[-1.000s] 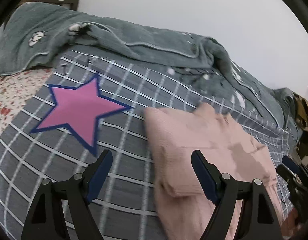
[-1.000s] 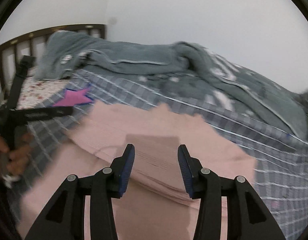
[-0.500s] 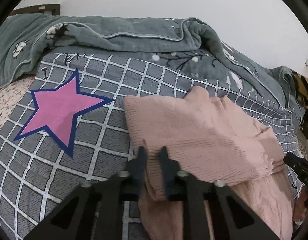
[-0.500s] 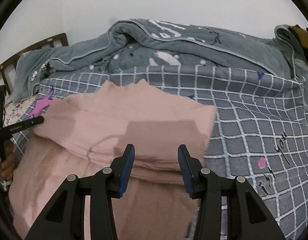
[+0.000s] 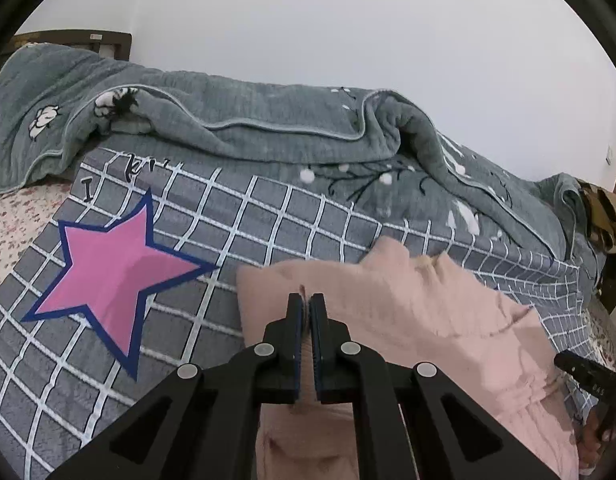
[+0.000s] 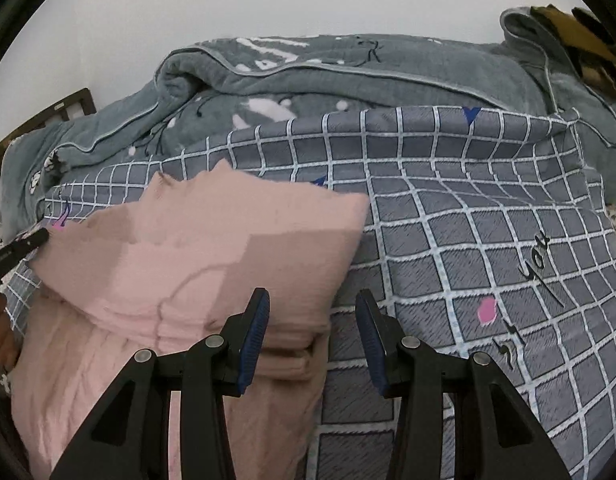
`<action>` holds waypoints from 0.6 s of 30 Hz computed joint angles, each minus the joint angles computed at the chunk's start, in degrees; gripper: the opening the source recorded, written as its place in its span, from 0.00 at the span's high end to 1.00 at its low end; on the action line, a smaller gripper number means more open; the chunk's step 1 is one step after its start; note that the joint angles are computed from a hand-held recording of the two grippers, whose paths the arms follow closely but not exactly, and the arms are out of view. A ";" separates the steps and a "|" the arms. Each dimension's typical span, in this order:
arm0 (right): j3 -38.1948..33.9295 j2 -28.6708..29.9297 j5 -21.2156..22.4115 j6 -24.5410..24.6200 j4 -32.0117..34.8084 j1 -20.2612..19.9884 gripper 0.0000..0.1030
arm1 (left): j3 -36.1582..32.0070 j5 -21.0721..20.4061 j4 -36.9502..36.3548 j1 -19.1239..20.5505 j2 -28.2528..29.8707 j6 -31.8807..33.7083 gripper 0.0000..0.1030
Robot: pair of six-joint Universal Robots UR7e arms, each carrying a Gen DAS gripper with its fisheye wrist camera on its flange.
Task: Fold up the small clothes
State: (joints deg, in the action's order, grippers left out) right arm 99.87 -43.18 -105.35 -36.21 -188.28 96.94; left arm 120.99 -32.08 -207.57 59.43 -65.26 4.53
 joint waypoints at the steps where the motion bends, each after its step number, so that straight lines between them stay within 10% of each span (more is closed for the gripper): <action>1: -0.25 0.13 0.04 0.19 0.18 -0.06 0.57 | -0.31 -0.17 0.58 0.19 0.05 -0.42 0.95; 10: -3.07 1.60 -3.72 3.92 5.41 -0.34 0.57 | -2.54 6.22 18.61 1.26 0.35 -11.08 0.91; 18: -0.18 0.41 -1.17 2.79 1.91 -0.66 0.57 | 1.32 7.78 19.52 -0.57 -1.10 -14.16 0.35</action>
